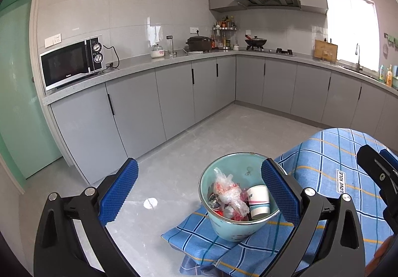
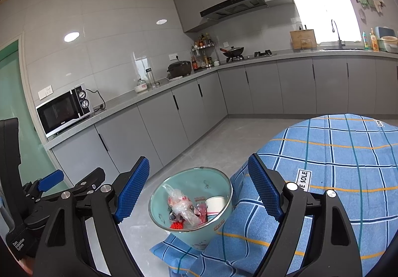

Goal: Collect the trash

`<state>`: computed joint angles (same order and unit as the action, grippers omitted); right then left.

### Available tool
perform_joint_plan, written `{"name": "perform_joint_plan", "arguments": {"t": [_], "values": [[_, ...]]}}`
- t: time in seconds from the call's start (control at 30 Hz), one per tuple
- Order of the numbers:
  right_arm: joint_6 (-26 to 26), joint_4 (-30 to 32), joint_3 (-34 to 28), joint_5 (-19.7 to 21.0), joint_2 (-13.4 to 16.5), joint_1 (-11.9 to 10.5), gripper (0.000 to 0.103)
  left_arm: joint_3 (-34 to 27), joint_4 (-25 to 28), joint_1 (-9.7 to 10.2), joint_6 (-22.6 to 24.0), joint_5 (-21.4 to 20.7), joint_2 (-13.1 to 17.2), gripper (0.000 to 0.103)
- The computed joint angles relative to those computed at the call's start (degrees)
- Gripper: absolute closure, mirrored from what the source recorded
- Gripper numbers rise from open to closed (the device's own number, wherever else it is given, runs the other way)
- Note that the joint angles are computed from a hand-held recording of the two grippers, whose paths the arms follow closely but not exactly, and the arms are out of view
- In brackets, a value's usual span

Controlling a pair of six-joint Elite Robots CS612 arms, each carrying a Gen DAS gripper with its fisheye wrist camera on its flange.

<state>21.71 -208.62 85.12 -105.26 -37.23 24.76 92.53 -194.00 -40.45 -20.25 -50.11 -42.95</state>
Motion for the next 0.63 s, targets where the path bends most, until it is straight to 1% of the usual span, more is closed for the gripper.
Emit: {"name": "perform_joint_plan", "arguments": {"t": [0.33,0.43,0.57,0.63], "values": [[0.64,0.44,0.13,-0.47,0.06,-0.26,0.022,-0.32,0.81,-0.22,0.02,0.45,-0.01,0.006],[1.29,0.83,0.35,-1.05,-0.01,-0.44,0.022,-0.82,1.49,-0.18,-0.16,0.01,0.07,0.006],[1.83,1.38,0.76,-2.58,-0.13,-0.78,0.022,-2.01,1.14,-0.14,1.51,-1.34,0.68,0.006],[2.07,1.83,1.05,-3.6,-0.25,-1.07,0.017,-2.84,1.72,-0.15,1.99,-1.85,1.05,0.006]]}}
